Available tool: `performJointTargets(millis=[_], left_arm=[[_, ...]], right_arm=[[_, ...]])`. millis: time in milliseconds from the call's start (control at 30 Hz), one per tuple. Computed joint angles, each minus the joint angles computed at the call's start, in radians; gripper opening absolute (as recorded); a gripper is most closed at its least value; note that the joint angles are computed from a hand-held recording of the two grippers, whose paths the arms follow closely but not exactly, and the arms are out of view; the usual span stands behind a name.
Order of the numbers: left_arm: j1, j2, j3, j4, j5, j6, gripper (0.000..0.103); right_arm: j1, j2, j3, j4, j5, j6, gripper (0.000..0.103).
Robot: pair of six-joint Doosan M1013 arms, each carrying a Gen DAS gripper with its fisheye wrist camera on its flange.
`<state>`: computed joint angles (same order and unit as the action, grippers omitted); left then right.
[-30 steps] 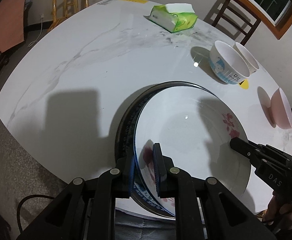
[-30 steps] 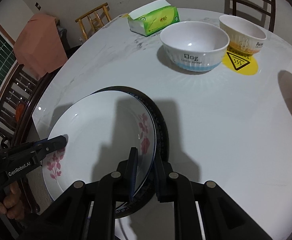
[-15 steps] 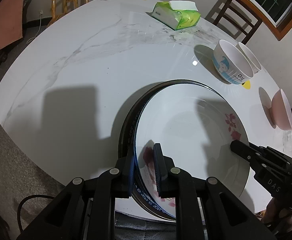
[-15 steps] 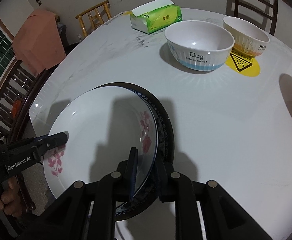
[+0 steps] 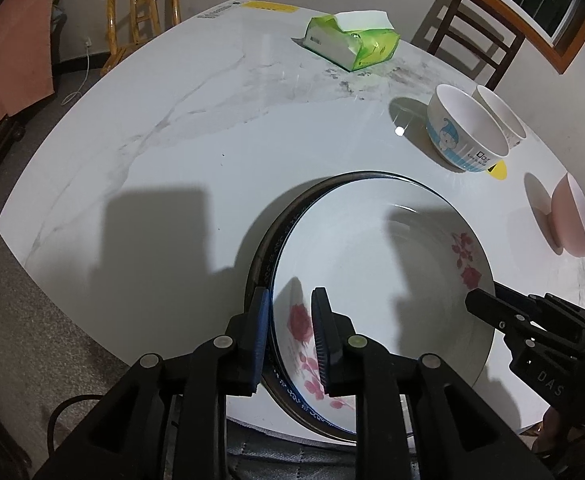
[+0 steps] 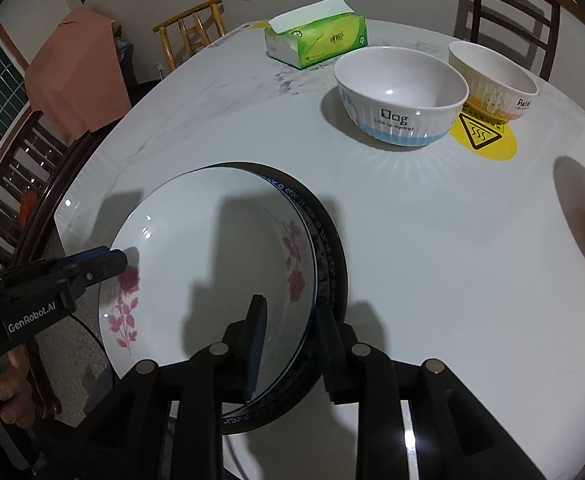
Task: Organize plates and bowls
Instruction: 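Lower the white plate onto the blue floral plates with the left tool, then open the left tool and release the white plate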
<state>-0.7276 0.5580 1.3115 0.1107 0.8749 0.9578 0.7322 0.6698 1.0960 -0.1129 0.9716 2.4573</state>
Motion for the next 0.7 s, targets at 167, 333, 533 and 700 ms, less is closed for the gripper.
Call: performJointTargets(millis=[167, 333, 533, 700], left_arm=[[-0.016, -0.002, -0.01, 0.079, 0.014, -0.05, 0.032], [-0.033, -0.002, -0.023, 0.124, -0.003, -0.07, 0.05], [-0.063, 0.023, -0.072, 0.141, 0.005, -0.023, 0.059], [-0.092, 0.056, -0.134, 0.137, 0.016, 0.025, 0.064]], right_arm=[[0.015, -0.014, 0.011, -0.098, 0.004, 0.053, 0.028], [0.018, -0.046, 0.051, -0.17, 0.002, 0.14, 0.035], [0.019, -0.098, 0.126, -0.248, 0.029, 0.238, 0.039], [0.01, -0.16, 0.218, -0.281, 0.024, 0.329, 0.039]])
